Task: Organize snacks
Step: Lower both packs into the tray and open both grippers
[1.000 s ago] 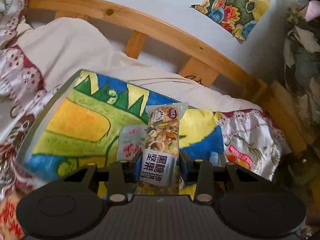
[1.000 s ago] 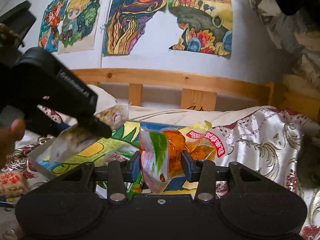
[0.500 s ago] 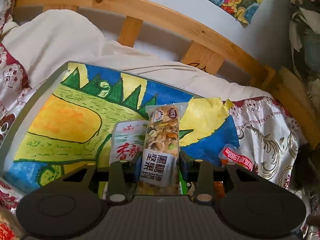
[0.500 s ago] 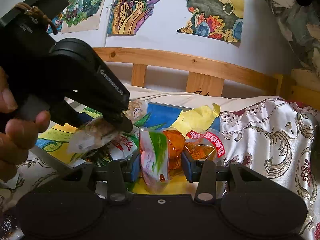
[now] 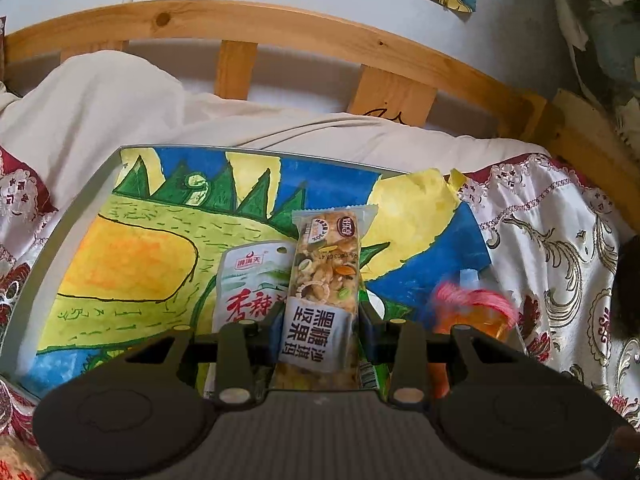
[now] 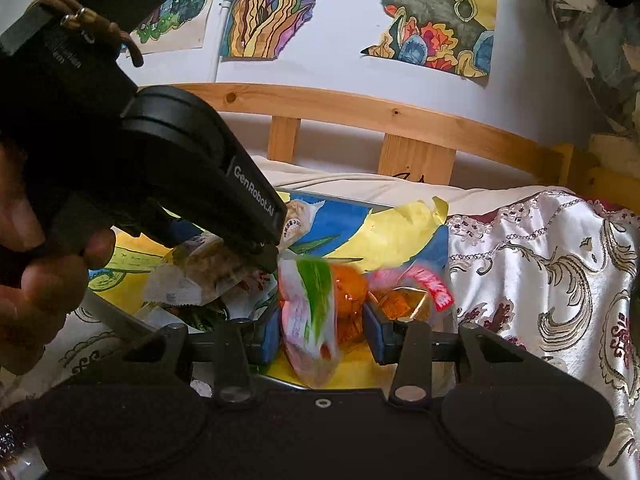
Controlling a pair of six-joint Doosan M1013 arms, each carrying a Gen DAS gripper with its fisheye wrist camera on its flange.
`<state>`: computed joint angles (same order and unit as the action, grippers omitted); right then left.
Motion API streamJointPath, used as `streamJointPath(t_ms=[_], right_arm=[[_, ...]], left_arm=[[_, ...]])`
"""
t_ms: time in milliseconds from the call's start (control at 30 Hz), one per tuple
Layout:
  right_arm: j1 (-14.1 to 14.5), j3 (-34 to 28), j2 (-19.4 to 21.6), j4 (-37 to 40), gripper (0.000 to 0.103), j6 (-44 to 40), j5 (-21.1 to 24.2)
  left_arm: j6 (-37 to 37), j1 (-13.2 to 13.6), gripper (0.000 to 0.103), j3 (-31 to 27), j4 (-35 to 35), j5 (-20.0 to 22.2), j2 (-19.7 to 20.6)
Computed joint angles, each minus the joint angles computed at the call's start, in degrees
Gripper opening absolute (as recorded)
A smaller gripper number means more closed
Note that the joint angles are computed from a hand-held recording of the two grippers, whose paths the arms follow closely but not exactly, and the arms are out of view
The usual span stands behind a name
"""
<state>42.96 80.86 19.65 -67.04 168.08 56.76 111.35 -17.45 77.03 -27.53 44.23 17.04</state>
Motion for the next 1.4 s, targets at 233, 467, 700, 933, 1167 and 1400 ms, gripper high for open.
streamJointPath(t_ms=[233, 467, 700, 933, 1167, 1400], right_arm=[[0.0, -0.1, -0.3, 1.2, 0.054, -1.0, -0.3], [0.8, -0.4, -1.4, 1.0, 0.077, -0.5, -0.7], [3.0, -1.4, -2.7, -2.6, 0.093, 1.8, 3.0], [6.0, -1.7, -4.4, -4.1, 0.100, 3.9, 6.9], [8.7, -2.7, -5.3, -4.3, 0.102, 4.0, 9.7], [11.6, -4.3, -6.0, -5.3, 0.102, 4.6, 12.3]], left_arm=[[-2.3, 0.1, 0.049, -1.1, 1.1, 2.8, 0.1], [-2.2, 0.3, 0.075, -0.1, 2.0, 1.2, -2.4], [-1.6, 1.7, 0.089, 2.1, 1.4, -1.2, -6.4], [1.2, 4.3, 0.099, 5.5, -2.2, -3.8, -10.7], [3.6, 6.4, 0.102, 9.5, -3.2, -5.9, -15.0], [6.2, 8.7, 0.102, 14.2, -4.9, -7.1, -19.7]])
